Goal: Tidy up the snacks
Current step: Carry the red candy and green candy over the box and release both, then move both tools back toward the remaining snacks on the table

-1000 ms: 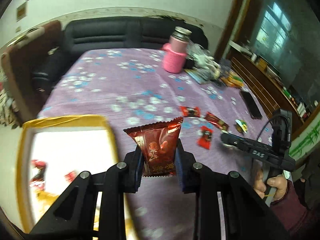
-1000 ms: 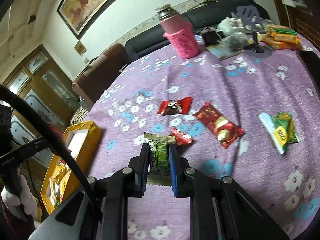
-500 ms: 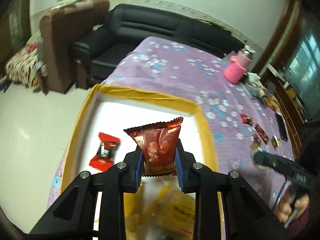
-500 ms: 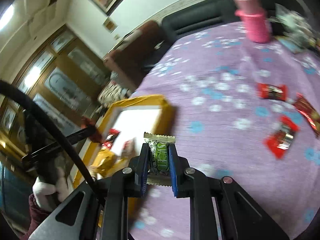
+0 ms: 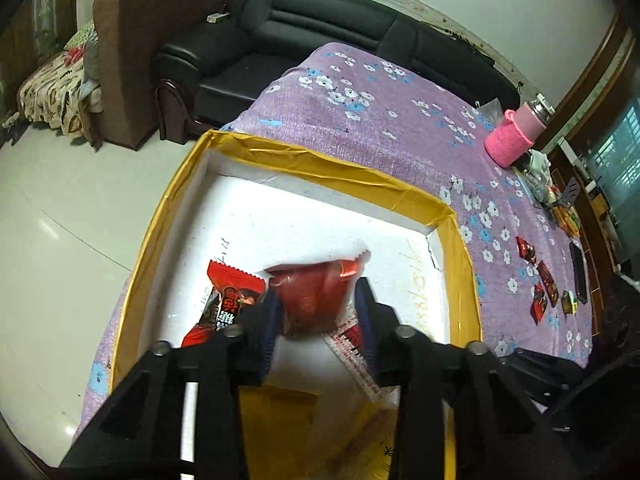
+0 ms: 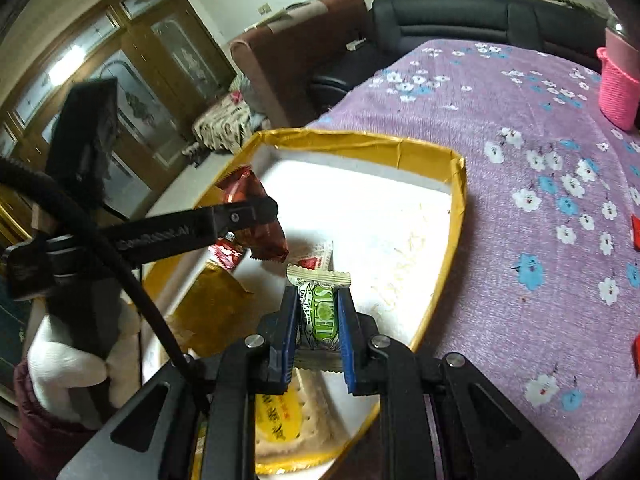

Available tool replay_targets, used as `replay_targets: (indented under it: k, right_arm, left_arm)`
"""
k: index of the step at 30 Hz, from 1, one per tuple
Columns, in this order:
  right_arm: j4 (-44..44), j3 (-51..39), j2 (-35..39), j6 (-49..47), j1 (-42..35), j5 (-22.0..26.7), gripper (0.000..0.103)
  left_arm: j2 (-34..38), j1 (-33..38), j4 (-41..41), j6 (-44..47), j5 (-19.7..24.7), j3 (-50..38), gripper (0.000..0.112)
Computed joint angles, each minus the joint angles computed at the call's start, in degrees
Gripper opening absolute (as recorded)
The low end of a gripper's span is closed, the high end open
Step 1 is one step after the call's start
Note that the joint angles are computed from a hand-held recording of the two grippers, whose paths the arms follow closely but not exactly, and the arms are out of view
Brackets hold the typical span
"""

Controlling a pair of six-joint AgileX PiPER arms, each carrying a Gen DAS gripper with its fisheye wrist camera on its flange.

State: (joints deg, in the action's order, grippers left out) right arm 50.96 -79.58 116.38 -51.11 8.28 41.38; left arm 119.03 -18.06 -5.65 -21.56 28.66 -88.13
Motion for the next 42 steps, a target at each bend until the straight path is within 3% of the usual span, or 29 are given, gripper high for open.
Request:
replay_targets:
  k: [4, 7, 9, 12, 14, 17, 20, 24, 31, 42]
  right_arm:
    - [1.3, 1.1, -0.3, -0.7, -0.1, -2.0, 0.020]
    - [1.8, 2.0, -1.6, -1.3, -0.5, -2.4, 0.021]
    - [3.5, 4.0, -3.5, -3.4, -1.5, -2.7, 0.024]
    - [7.3, 8.4, -7.4, -7.5, -3.5, -3.2, 0.033]
    - [10.2, 11.8, -10.0, -11.0, -5.2, -3.7, 0.036]
    - [13.8, 16.8, -14.1, -16.2, -7.8, -5.0, 0.041]
    - [18.1, 22.8, -18.6, -22.3, -11.6, -5.9, 0.044]
    - [22.5, 29.7, -23.9, -29.7, -18.2, -5.4, 0.045]
    - [25.1, 35.4, -28.7, -38.8, -31.7, -1.5, 0.051]
    - [24.5, 32.4, -26.5, -42.2, -50.8, 7.9, 0.055]
  left_arm:
    - [-2.7, -0.4, 2.3, -2.3, -2.5, 3.0, 0.071]
    - [-5.0, -2.3, 12.5, -12.9, -1.4, 3.9, 0.083]
    - [-7.5, -3.4, 17.2, -18.5, -1.2, 5.7, 0.087]
    - [-12.8, -5.3, 21.5, -25.0, -5.6, 11.9, 0.087]
    - [-15.9, -7.9, 28.9, -33.9, -6.2, 14.9, 0.087]
    - [-19.4, -15.1, 44.3, -50.4, -1.9, 17.4, 0.087]
    - [-19.7, -23.4, 55.6, -62.1, 8.5, 16.2, 0.087]
    - [-17.2, -32.0, 60.8, -67.3, 20.1, 12.5, 0.090]
    - [-12.8, -42.4, 64.2, -67.5, 32.1, 6.3, 0.090]
    - [-7.9, -47.6, 62.2, -61.8, 35.1, -2.6, 0.090]
